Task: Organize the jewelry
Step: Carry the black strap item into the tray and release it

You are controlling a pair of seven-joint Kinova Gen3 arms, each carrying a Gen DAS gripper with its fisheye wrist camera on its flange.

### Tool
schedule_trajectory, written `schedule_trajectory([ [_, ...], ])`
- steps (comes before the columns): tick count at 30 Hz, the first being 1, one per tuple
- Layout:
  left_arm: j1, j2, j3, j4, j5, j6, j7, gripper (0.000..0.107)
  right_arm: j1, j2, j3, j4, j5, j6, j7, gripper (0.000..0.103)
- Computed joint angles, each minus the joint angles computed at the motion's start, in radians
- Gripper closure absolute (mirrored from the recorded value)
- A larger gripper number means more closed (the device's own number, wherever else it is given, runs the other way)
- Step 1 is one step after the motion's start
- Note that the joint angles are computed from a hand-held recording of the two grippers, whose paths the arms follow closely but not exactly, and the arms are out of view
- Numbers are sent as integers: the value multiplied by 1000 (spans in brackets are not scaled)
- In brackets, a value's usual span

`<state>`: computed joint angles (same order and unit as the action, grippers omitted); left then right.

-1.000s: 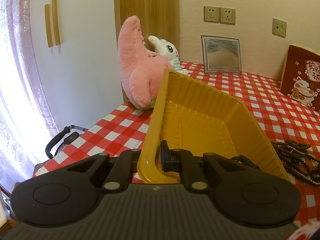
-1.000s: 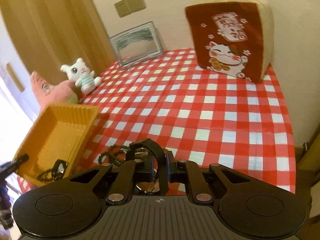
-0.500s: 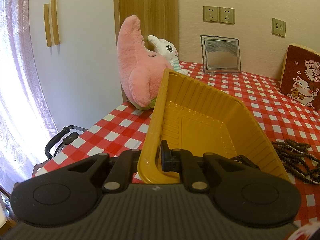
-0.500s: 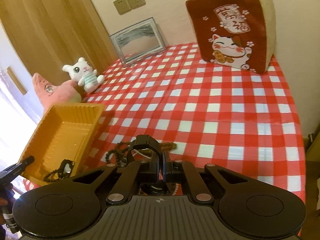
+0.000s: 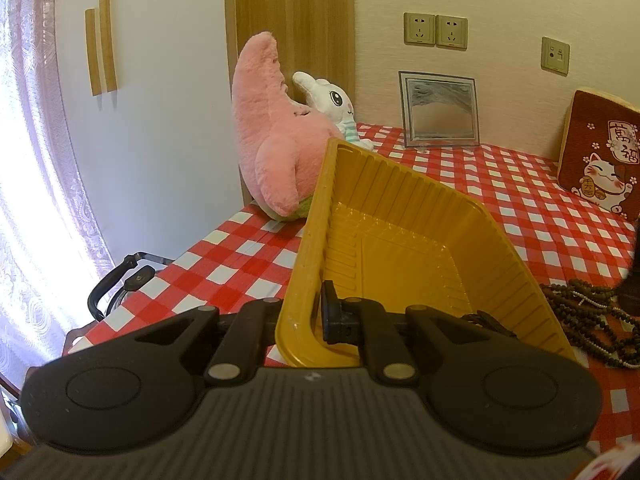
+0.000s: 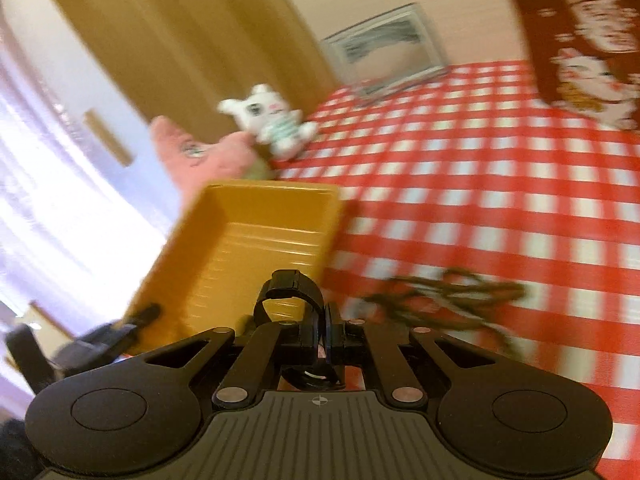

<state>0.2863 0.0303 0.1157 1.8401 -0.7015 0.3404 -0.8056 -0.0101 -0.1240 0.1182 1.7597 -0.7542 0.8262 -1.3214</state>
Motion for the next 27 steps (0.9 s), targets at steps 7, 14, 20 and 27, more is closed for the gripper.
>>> schedule_trajectory([
  [7,-7,-2,1,-2,34,-8,-40,99,-61,109,-90,-76,-86,-30,15,100],
  [14,-27,-7,0,2,124,-22,-131,99,-112,204,-179,-124,1,-67,-146,100],
  [20,-45,-8,-2,3,208,-30,-210,99,-136,232,-215,-172,96,-65,-176,84],
  [27,-57,-5,-6,-3,285,-25,-281,99,-145,189,-221,-136,94,-107,-140,39],
])
